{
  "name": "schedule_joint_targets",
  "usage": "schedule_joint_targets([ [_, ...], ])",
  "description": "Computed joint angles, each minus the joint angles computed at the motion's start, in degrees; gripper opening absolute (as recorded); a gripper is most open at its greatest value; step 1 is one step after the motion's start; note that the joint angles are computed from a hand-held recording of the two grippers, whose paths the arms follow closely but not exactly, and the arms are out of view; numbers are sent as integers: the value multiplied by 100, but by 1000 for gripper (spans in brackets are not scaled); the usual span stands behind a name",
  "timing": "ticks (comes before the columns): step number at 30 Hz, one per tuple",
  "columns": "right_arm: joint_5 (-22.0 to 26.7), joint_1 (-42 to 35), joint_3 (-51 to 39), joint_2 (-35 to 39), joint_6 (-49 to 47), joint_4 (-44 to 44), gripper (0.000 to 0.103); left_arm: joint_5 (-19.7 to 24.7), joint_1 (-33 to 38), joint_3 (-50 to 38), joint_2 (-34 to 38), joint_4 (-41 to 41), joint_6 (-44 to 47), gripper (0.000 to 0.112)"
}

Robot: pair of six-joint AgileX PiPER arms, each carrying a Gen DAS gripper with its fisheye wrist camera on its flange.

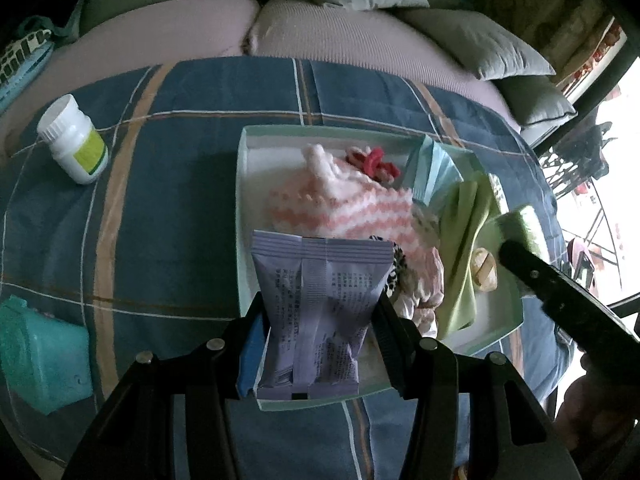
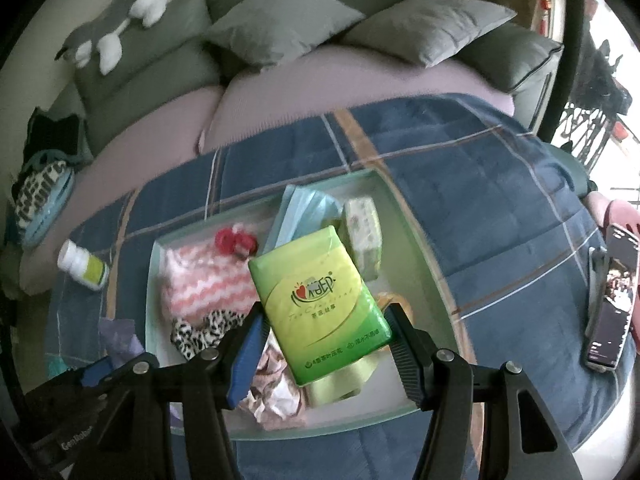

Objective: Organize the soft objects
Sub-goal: 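Carry the purple wipe pack and green tissue pack over the tray, then open the right tool to drop the green tissue pack while the left tool releases the purple pack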

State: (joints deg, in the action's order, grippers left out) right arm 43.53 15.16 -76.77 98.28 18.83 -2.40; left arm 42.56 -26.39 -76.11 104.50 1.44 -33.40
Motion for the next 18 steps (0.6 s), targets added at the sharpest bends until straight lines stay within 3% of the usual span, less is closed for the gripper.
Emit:
schedule_joint_targets([
  [18, 248, -172, -362, 1038, -701, 735, 62, 62, 181, -86, 284, -302, 225, 53],
])
